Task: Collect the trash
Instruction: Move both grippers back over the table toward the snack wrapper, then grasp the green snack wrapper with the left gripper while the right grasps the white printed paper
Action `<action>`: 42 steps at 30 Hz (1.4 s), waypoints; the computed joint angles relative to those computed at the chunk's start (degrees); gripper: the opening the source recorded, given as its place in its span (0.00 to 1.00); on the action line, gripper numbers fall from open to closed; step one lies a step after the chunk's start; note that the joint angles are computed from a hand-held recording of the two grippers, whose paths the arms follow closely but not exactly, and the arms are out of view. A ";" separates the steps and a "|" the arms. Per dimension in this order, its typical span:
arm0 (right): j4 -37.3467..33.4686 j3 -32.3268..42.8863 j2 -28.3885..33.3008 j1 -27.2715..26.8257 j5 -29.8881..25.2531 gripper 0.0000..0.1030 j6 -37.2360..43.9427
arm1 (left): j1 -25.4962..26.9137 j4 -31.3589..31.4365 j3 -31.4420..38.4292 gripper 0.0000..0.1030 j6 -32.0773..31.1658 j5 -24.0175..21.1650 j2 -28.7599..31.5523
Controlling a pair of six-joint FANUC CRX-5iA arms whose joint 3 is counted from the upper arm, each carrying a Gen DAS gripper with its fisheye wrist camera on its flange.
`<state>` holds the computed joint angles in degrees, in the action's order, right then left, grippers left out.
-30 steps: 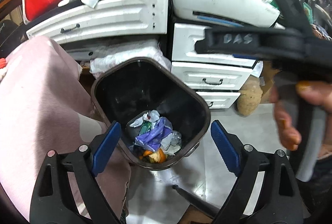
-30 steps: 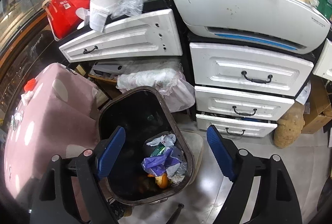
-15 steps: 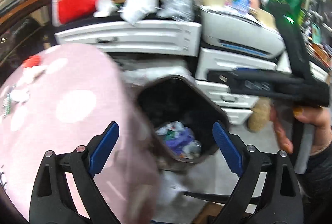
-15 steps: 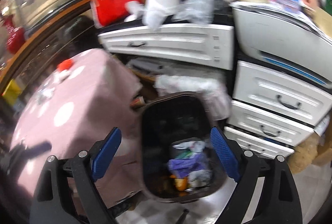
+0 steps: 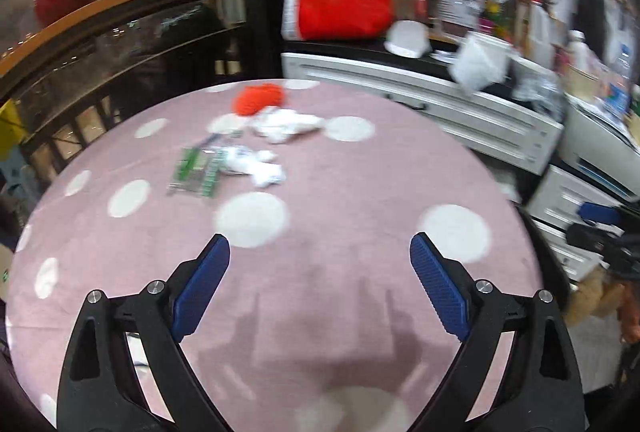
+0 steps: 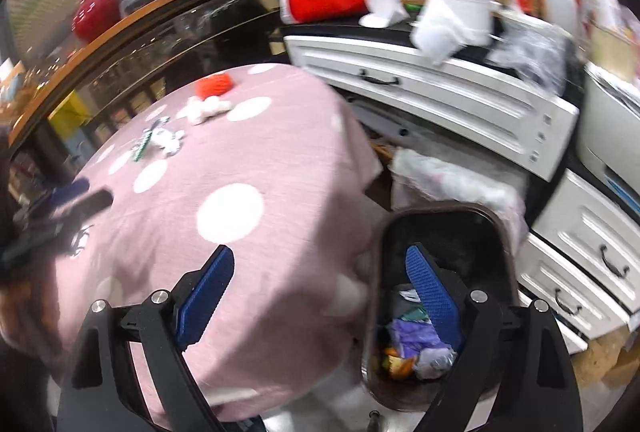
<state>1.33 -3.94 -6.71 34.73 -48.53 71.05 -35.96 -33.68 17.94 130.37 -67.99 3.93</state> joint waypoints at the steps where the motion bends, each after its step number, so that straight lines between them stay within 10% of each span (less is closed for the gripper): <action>1: 0.17 0.61 0.56 0.77 -0.11 0.84 0.28 | 1.65 0.80 -0.15 0.88 -1.19 -0.19 -0.11; 11: -2.10 9.60 7.77 4.75 -4.03 0.84 6.20 | 21.54 19.15 -3.54 0.88 -21.75 3.96 1.00; 20: -1.46 20.06 17.06 7.87 -6.90 0.84 11.46 | 26.26 22.35 -3.19 0.88 -28.13 6.08 3.83; 24: -1.96 26.29 21.92 8.96 -8.66 0.84 14.59 | 27.53 25.60 -3.93 0.63 -30.52 7.78 4.35; 42: -1.41 58.12 45.77 12.13 -22.47 0.61 21.43 | 27.41 18.08 -9.13 0.56 -22.47 10.91 -4.72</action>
<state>-0.08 54.18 39.07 46.86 -70.99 92.48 -8.55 -15.60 8.81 107.90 -57.08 -0.79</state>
